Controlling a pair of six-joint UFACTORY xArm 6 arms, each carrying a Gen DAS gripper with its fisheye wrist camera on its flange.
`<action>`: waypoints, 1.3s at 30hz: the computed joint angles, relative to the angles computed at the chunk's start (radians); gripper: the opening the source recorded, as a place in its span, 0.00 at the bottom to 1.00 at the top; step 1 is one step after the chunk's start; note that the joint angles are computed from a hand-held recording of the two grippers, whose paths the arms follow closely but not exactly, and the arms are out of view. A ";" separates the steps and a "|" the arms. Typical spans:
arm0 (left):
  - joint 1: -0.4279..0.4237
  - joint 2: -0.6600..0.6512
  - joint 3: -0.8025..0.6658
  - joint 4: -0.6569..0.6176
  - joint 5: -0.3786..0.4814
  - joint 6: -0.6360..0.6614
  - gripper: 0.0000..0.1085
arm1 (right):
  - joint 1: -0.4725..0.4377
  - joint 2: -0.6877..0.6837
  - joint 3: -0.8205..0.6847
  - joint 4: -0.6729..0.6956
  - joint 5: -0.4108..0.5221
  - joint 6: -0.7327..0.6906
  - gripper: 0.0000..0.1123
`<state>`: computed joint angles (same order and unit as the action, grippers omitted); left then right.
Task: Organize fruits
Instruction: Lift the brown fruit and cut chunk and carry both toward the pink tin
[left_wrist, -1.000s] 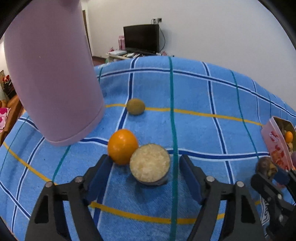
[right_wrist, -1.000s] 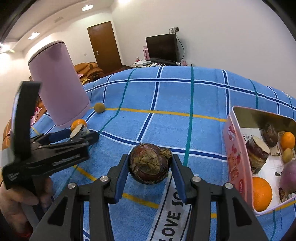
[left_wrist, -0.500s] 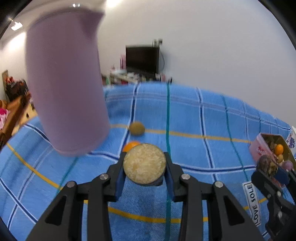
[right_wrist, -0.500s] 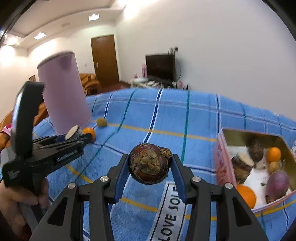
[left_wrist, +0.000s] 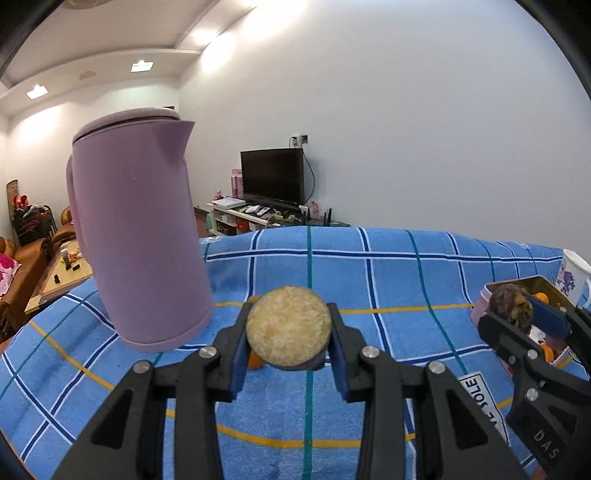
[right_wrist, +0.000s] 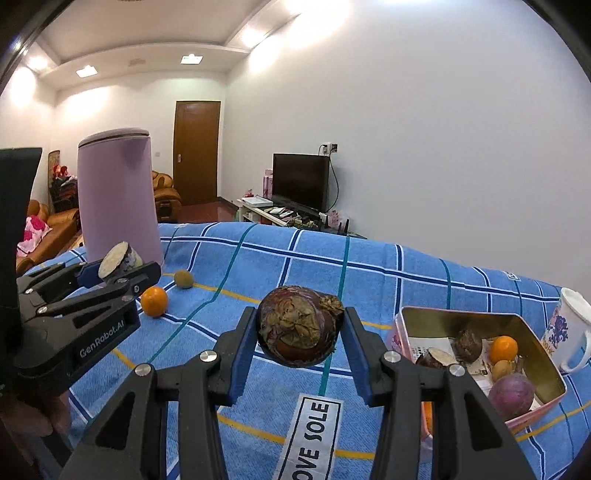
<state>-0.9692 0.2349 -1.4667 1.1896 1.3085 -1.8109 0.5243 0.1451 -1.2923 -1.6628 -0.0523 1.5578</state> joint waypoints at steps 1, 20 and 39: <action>-0.003 -0.001 0.001 0.000 0.006 -0.006 0.36 | 0.000 0.000 -0.001 -0.001 0.000 0.003 0.42; -0.036 0.043 -0.060 -0.021 0.090 0.000 0.36 | 0.005 -0.018 0.008 -0.064 0.006 0.061 0.43; -0.050 0.072 -0.106 -0.051 0.115 0.018 0.36 | -0.013 -0.028 0.024 -0.065 -0.014 0.061 0.43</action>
<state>-1.0188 0.3072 -1.5723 1.1383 1.4238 -1.7933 0.5110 0.1167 -1.2687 -1.7274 -0.0661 1.6186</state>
